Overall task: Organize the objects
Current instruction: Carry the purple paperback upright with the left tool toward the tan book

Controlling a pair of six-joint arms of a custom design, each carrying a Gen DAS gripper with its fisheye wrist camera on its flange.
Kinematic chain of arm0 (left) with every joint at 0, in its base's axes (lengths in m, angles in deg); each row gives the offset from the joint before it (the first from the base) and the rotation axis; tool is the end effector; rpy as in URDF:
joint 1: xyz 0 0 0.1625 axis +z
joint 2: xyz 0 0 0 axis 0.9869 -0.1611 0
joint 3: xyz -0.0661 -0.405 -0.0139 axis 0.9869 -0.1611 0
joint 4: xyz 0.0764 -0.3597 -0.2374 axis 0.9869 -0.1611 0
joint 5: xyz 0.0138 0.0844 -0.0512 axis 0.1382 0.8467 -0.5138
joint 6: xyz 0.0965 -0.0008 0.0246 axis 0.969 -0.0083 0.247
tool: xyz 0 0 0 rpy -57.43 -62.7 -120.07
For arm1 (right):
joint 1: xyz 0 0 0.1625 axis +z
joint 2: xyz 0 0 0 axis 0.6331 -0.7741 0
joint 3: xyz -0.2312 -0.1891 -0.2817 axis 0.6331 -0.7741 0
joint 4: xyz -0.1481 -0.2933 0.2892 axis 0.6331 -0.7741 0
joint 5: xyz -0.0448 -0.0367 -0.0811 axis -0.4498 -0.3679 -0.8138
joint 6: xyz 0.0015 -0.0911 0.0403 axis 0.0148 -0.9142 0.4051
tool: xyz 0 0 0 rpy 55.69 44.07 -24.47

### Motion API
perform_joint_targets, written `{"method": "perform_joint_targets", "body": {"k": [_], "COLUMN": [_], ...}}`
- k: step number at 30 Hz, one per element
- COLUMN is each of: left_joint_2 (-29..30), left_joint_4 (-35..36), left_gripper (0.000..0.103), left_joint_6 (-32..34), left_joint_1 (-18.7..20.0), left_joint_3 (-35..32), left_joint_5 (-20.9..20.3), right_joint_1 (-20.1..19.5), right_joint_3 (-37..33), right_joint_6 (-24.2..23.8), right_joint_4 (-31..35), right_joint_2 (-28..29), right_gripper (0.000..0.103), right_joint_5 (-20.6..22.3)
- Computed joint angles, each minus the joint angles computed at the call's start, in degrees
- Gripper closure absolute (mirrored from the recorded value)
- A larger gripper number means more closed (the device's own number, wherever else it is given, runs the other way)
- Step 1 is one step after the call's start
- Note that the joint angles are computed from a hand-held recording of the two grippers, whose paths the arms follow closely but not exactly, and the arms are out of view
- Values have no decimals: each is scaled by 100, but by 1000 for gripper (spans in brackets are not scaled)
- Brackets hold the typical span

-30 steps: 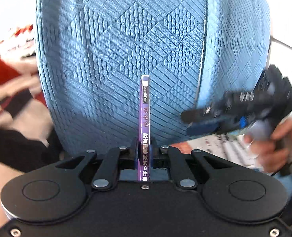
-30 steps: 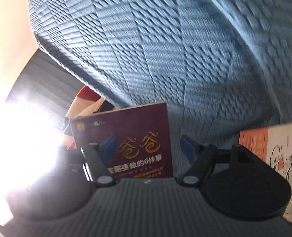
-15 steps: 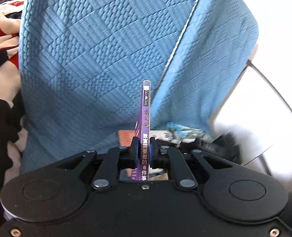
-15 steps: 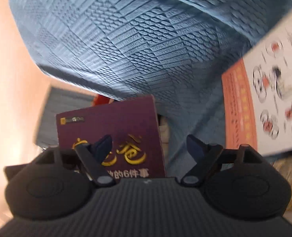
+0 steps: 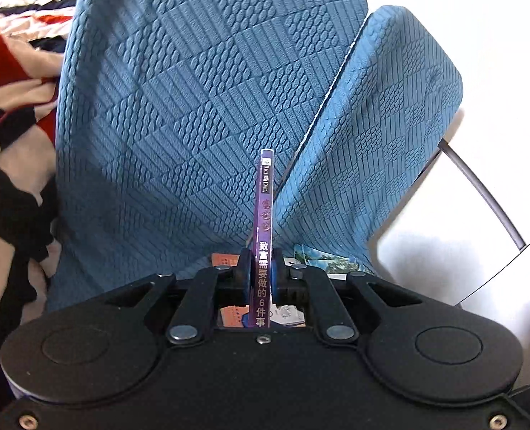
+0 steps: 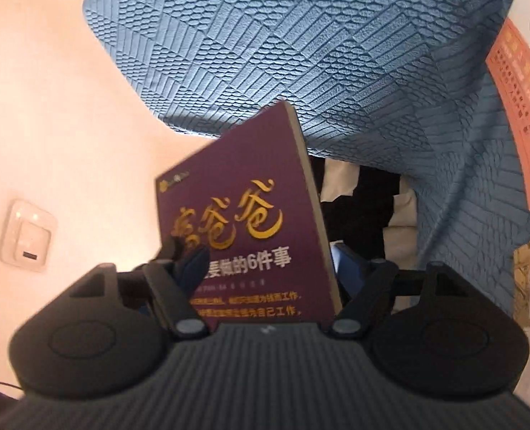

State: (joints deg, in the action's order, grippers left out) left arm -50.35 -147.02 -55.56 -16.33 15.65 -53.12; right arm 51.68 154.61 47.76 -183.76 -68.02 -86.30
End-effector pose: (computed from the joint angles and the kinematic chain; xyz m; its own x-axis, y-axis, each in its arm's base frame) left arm -0.2048 -0.8154 0.4445 -0.9271 0.2377 -0.2898 0.3634 0.7596 -0.5395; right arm 0.2205 -0.7946 0.0699 -0.6036 -0.1503 -0.7830 0.2723 0.8842 -0.3796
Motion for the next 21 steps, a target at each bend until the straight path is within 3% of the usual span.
{"method": "perform_joint_targets", "body": {"k": [5,9,12,14,21], "left_joint_2": [-178,-323,-412,-482,-737], "left_joint_4": [-308,-582,-728,-867,-1461], "left_gripper": [95,94,94,93,90], "left_joint_6": [-437,-799,-1048,-1271,-1670], "left_joint_1": [171,296,396,452,434], "left_joint_3": [360,753,1052,1296,2212], "left_joint_5": [-407,-883,-1302,-1558,-1816], "right_joint_1": [35,36,43,46,142], "right_joint_3": [702,1293,1798,2107,2919], "right_joint_6": [-431,-736,-974,-1025,-1387], "right_joint_4": [-18,95,202,172,184], "right_joint_2": [-564,-1095,-1598,-1901,-2871], "right_gripper": [37,60,70,73,80], "right_joint_5": [-506,-1025,-1492,-1741,-2653]}}
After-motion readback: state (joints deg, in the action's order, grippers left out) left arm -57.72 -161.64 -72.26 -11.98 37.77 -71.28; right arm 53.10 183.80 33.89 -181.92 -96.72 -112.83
